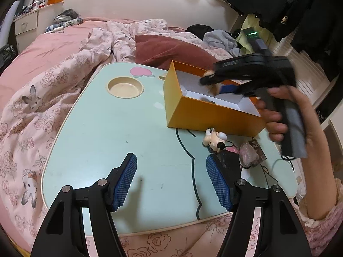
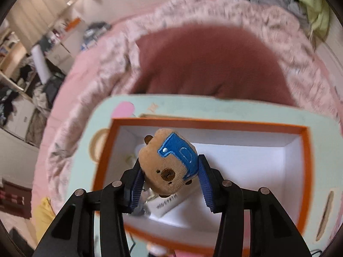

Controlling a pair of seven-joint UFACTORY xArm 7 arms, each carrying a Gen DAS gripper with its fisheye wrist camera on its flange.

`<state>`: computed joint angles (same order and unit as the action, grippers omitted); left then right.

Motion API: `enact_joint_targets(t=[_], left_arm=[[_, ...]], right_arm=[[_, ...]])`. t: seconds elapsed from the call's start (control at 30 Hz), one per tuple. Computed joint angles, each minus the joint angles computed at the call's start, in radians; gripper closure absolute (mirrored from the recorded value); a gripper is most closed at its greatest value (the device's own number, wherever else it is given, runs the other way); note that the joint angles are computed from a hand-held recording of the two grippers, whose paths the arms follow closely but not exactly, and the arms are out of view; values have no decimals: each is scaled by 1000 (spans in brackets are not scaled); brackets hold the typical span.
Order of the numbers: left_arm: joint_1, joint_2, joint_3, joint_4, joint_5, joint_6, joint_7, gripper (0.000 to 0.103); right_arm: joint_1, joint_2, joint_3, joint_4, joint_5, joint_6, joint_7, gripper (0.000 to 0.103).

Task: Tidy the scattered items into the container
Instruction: 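Lift the plush bear out and set it beside the figurine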

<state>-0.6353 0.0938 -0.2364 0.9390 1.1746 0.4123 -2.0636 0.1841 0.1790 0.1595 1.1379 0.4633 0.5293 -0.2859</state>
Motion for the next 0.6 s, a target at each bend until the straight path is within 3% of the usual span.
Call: enact_joint_targets(t=[0.1,0.23,0.43,0.6], left_arm=[[-1,-1,-1,1,-1,5,2,35],[0,1,0,2,9,-4,-10,35],[-8,16,1,16,-19,-1,21,35],[-25,31,2,38,-31,10,50,35]], right_arm=[[-20,-134,13,-119,147,-36,-154,56],[20,-289,-39,-269,318,9,-321,56],[92,-429,-120,-476,367,18,-385,56],[121,-457,-135,-557,397,-50,-410,52]])
